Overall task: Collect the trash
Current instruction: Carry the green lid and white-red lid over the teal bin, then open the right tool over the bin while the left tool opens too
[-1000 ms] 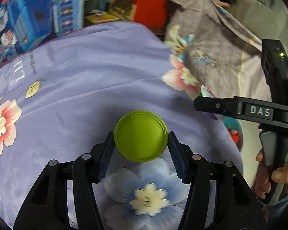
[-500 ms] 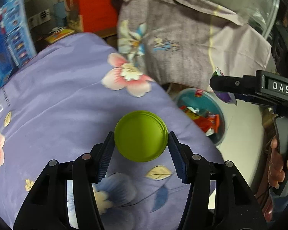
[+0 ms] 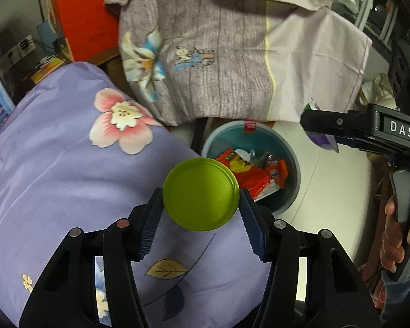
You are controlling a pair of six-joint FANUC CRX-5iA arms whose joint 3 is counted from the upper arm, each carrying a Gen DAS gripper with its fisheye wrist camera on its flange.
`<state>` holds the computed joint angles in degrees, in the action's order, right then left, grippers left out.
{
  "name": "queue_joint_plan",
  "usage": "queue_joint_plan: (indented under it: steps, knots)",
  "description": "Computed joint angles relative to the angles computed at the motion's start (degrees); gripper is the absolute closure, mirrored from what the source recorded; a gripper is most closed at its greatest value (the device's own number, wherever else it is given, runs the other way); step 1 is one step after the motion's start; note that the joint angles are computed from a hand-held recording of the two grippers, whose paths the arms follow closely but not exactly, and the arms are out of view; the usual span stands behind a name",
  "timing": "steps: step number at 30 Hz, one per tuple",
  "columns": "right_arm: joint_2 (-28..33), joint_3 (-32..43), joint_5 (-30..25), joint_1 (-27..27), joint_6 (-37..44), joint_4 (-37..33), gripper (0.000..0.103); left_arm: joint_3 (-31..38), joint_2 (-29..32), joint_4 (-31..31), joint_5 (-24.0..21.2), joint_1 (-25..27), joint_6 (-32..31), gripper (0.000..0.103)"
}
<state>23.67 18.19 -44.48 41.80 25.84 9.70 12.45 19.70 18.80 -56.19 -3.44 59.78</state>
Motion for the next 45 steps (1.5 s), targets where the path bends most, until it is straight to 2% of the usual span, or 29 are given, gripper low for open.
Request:
queue_joint_plan:
  steps: [5, 20, 29, 31, 33, 41, 43, 45]
  knots:
    - [-1.63, -3.3, 1.57, -1.29, -0.66, -1.05, 0.033, 2.74, 2.08, -1.43, -1.38, -2.0, 0.81, 0.046]
    - [-2.07, -7.06, 3.33, -4.01, 0.17, -4.87, 0.033, 8.66, 7.92, -2.82, -4.43, -5.51, 0.26, 0.046]
    - [-0.39, -6.05, 2.62, -5.75, 2.28, -8.76, 0.033, 13.91, 13.19, -3.71, -8.23, -7.08, 1.33, 0.045]
    - [0.33, -5.22, 2.17, -6.02, 2.77, -9.46, 0.033, 15.3, 14.38, -4.05, -9.22, -7.48, 1.63, 0.04]
    - [1.03, -4.4, 1.78, -6.28, 3.49, -10.26, 0.033, 16.17, 15.1, -4.5, -9.73, -7.86, 2.31, 0.029]
    - [3.72, -0.82, 0.03, -6.98, 7.31, -14.21, 0.033, 15.5, 14.97, -4.43, -9.06, -7.28, 2.41, 0.021]
    - [4.31, 0.18, -0.46, -7.14, 8.35, -16.1, 0.028, 15.52, 14.95, -4.34, -9.25, -7.01, 2.83, 0.018]
    - [4.53, 0.59, -0.77, -7.13, 8.37, -16.91, 0.027, 15.37, 14.77, -4.37, -9.3, -6.82, 3.03, 0.016]
